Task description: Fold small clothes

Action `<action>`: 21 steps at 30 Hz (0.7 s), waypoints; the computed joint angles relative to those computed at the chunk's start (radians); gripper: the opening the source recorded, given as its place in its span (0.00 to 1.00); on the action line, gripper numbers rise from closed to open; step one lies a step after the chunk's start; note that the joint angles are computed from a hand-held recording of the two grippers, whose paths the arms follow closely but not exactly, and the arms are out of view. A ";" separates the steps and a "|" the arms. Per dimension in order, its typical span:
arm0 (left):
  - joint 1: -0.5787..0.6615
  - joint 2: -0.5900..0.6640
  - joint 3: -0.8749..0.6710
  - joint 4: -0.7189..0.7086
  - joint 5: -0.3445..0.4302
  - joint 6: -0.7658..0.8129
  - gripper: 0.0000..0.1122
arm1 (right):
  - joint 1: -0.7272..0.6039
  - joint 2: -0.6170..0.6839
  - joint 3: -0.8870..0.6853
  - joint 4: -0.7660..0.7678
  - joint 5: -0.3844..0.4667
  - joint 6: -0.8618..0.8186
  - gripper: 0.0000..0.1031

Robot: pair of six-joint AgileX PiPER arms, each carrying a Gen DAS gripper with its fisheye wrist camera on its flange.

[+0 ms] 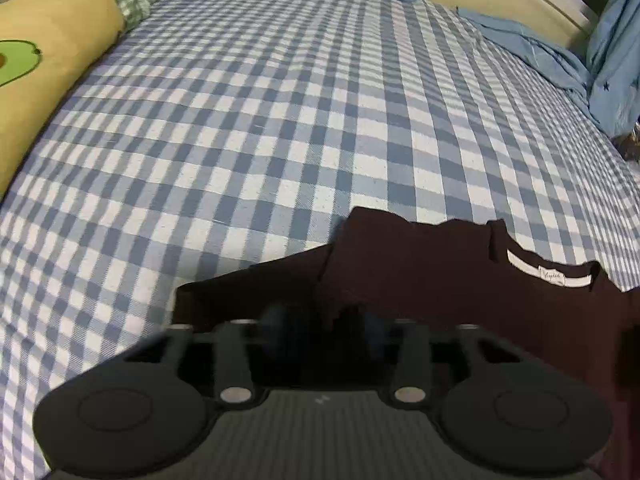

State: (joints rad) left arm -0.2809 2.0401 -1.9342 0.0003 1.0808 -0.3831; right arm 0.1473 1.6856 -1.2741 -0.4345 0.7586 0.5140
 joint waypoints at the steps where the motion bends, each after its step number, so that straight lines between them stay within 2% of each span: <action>1: -0.002 -0.020 0.021 0.009 -0.011 -0.011 0.57 | 0.001 -0.017 0.015 0.000 -0.005 0.003 0.51; 3: -0.010 -0.052 0.045 0.030 -0.013 -0.028 0.68 | 0.010 -0.065 0.062 -0.022 -0.013 0.041 0.69; 9: -0.063 -0.186 0.152 0.125 -0.008 -0.111 0.90 | 0.046 -0.271 0.223 -0.080 -0.035 0.197 0.95; 11: -0.092 -0.247 0.211 0.170 -0.018 -0.160 0.91 | 0.081 -0.358 0.279 -0.130 -0.021 0.277 0.99; 15: -0.150 -0.355 0.306 0.229 -0.003 -0.240 0.91 | 0.180 -0.517 0.363 -0.217 0.064 0.403 0.99; 19: -0.229 -0.461 0.393 0.292 0.036 -0.339 0.91 | 0.303 -0.645 0.391 -0.229 0.204 0.481 0.99; 21: -0.282 -0.510 0.429 0.329 0.071 -0.402 0.91 | 0.413 -0.695 0.389 -0.254 0.314 0.557 0.99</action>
